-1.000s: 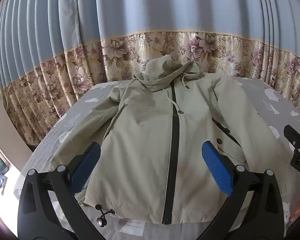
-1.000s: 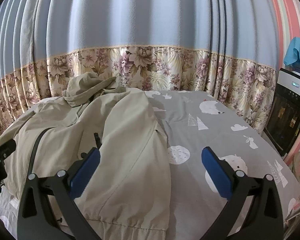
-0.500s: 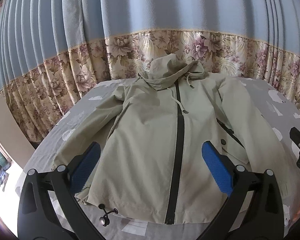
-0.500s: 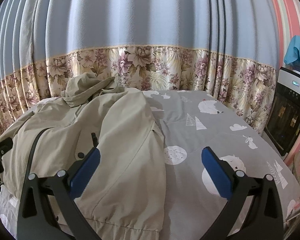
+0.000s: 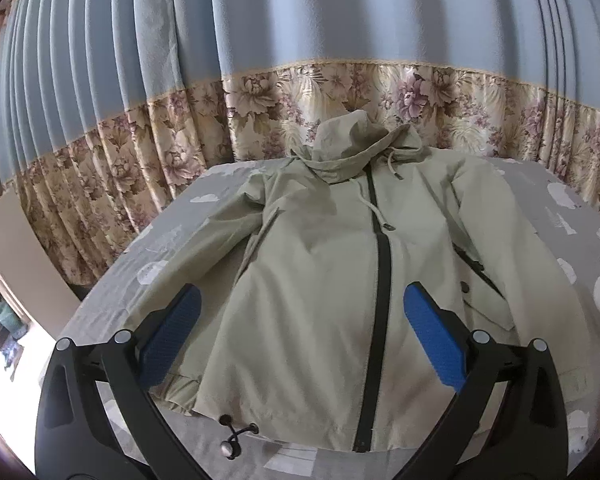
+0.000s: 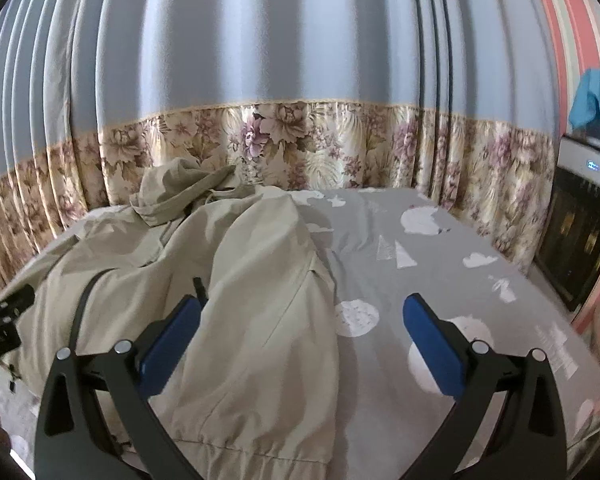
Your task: Fold large clothes
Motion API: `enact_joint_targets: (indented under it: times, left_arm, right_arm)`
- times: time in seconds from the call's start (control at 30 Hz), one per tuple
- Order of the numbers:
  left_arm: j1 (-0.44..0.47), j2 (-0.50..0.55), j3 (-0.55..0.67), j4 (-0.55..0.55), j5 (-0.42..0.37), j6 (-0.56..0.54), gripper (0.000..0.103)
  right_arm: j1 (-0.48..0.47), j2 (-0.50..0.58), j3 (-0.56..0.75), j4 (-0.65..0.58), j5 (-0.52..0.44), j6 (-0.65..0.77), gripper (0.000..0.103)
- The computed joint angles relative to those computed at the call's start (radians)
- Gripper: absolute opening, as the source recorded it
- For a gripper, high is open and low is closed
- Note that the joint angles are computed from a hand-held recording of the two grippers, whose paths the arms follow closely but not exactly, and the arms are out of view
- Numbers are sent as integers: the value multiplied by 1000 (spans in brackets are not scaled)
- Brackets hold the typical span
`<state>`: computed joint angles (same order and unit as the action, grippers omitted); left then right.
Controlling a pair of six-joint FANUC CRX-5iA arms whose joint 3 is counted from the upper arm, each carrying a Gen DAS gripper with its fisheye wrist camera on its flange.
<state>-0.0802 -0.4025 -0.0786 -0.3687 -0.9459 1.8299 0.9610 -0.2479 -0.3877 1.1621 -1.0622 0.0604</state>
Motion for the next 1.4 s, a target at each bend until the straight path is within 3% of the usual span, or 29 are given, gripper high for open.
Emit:
enact_joint_targets:
  times: [0.13,0.53,0.87,1.03,1.2,1.4]
  left_arm:
    - [-1,5,5,-3,-12,-4,100]
    - [74,-32,-49,127,60,-76,100]
    - [97,-61,-76,196,94,-117,100]
    - [74,-55,-55,153,70,-97,100]
    - [50,-63,-56,124,78,-105,100]
    - [76,-80,-76,165,86,-133,100]
  right_arm:
    - [-1,9,6,-10,-23,-5,101]
    - [21,20,14,31,-115,28,101]
    - [28,1,9,-3,-99,35,101]
    - [25,-10,0,-17,-87,35,101]
    - [34,-5,0,-4,-136,28,101]
    - [34,-8,10,-13,-142,28,101]
